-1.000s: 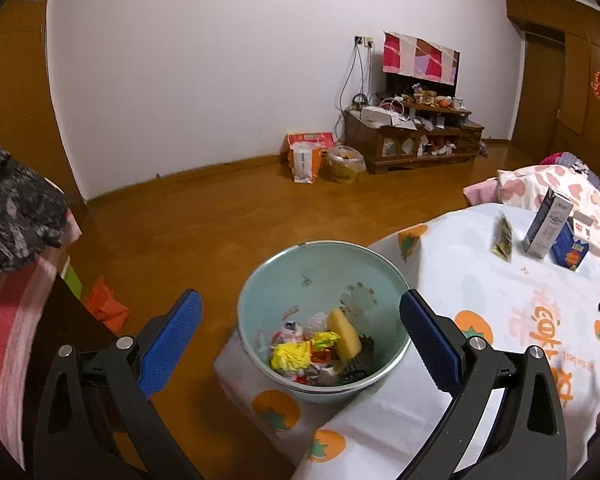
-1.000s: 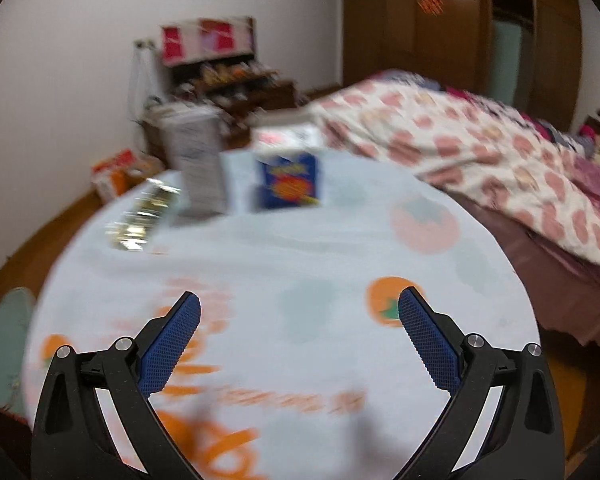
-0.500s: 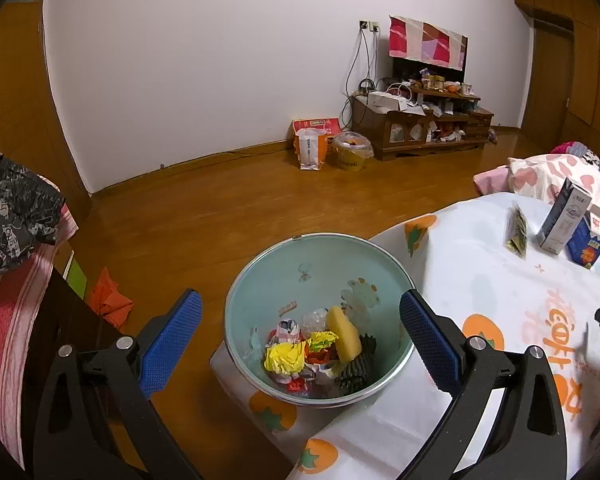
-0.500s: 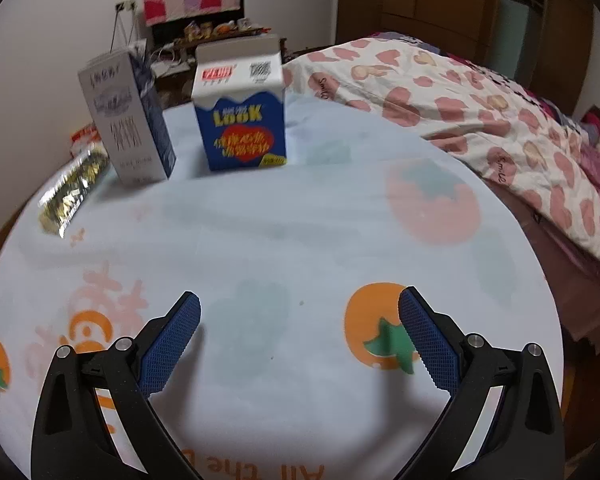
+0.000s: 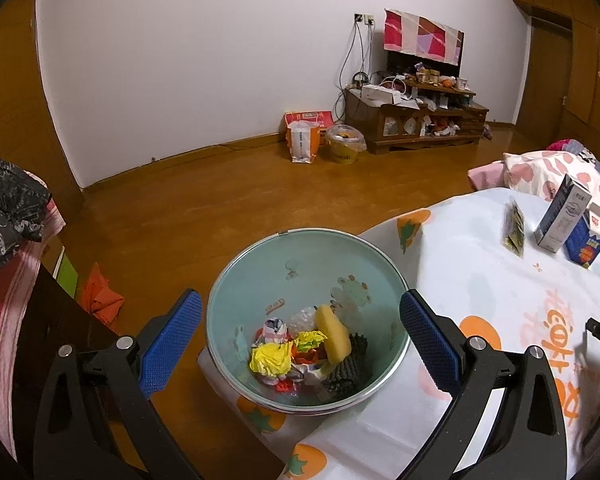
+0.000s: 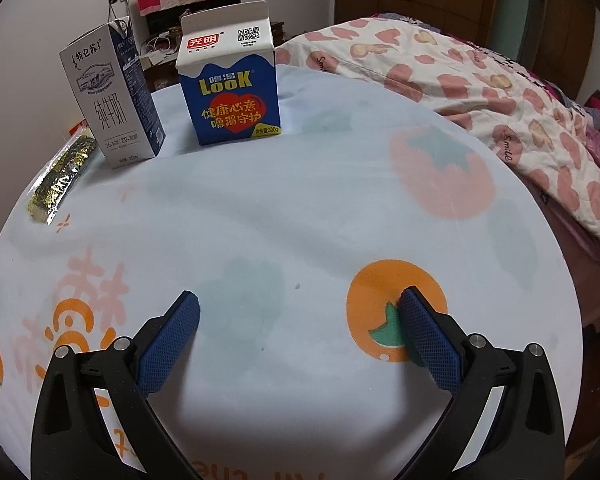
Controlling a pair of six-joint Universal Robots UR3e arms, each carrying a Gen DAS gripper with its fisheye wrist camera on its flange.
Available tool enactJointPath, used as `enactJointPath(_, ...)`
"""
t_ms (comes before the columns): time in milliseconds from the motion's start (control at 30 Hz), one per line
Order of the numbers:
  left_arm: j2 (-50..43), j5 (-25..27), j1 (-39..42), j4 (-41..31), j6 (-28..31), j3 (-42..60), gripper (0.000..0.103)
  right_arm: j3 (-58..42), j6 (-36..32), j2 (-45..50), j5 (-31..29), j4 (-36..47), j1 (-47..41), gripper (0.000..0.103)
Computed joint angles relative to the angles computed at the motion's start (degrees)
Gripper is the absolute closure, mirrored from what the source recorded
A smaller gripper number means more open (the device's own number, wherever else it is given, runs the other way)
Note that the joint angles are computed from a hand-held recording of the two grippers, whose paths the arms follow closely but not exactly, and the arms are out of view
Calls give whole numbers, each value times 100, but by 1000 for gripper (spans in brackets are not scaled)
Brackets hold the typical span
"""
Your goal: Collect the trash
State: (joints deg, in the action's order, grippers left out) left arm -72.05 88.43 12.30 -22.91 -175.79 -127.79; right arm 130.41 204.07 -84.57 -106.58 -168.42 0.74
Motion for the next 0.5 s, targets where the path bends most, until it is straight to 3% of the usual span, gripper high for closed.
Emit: enactJointPath(500, 167, 282, -206, 85, -87, -25, 6, -22, -5, 10, 5, 13, -8, 5)
